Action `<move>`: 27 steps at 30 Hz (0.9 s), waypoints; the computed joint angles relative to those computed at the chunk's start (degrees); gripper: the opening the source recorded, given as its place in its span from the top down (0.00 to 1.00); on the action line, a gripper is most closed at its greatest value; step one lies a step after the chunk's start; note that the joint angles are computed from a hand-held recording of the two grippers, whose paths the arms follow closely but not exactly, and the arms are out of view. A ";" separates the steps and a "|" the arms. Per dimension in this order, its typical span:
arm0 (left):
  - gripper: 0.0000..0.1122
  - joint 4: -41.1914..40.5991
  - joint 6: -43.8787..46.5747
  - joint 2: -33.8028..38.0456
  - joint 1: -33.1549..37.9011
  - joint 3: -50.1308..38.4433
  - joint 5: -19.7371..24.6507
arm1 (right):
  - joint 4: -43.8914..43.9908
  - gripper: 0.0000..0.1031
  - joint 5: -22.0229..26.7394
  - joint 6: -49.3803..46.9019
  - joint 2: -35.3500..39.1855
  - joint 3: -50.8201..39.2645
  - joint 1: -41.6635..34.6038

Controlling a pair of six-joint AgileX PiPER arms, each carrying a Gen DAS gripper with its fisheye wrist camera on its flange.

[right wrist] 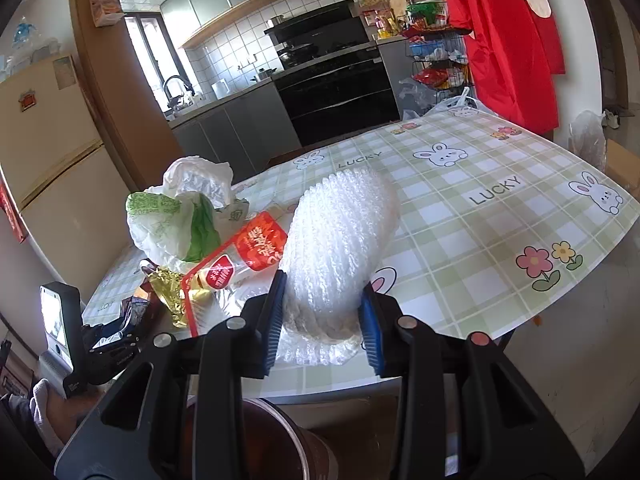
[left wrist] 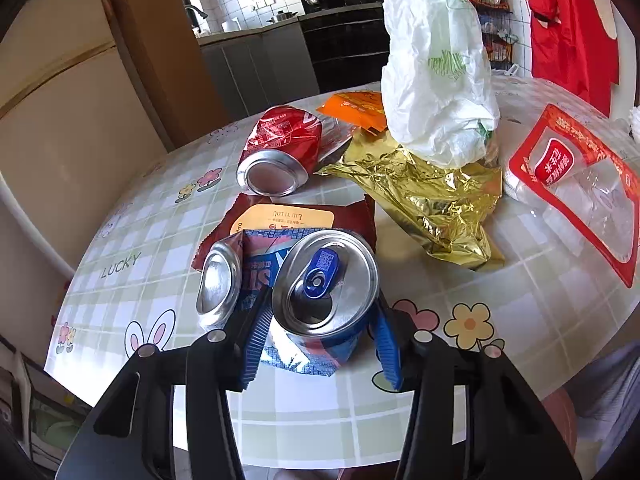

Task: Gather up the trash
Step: 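Grasp the crushed silver cans and blue wrapper with the left gripper, then drop the foam sleeve into the brown bin with the right gripper while the left gripper drops the cans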

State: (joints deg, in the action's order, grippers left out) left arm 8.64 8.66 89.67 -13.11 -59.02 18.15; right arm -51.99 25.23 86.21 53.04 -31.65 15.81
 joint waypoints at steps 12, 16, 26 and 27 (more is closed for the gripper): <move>0.58 -40.94 33.75 -12.16 15.90 0.75 9.93 | -8.98 0.64 12.35 5.31 0.06 -6.02 18.63; 0.58 -50.03 42.21 -17.37 22.55 0.73 17.26 | -8.82 0.64 13.47 2.54 2.05 -9.06 25.67; 0.58 -62.66 54.48 -25.84 37.63 2.74 34.55 | 1.61 0.63 15.72 -10.06 10.79 -18.41 40.06; 0.58 -63.34 55.48 -26.03 38.88 3.17 35.53 | 2.92 0.63 15.71 -10.72 11.52 -18.92 40.46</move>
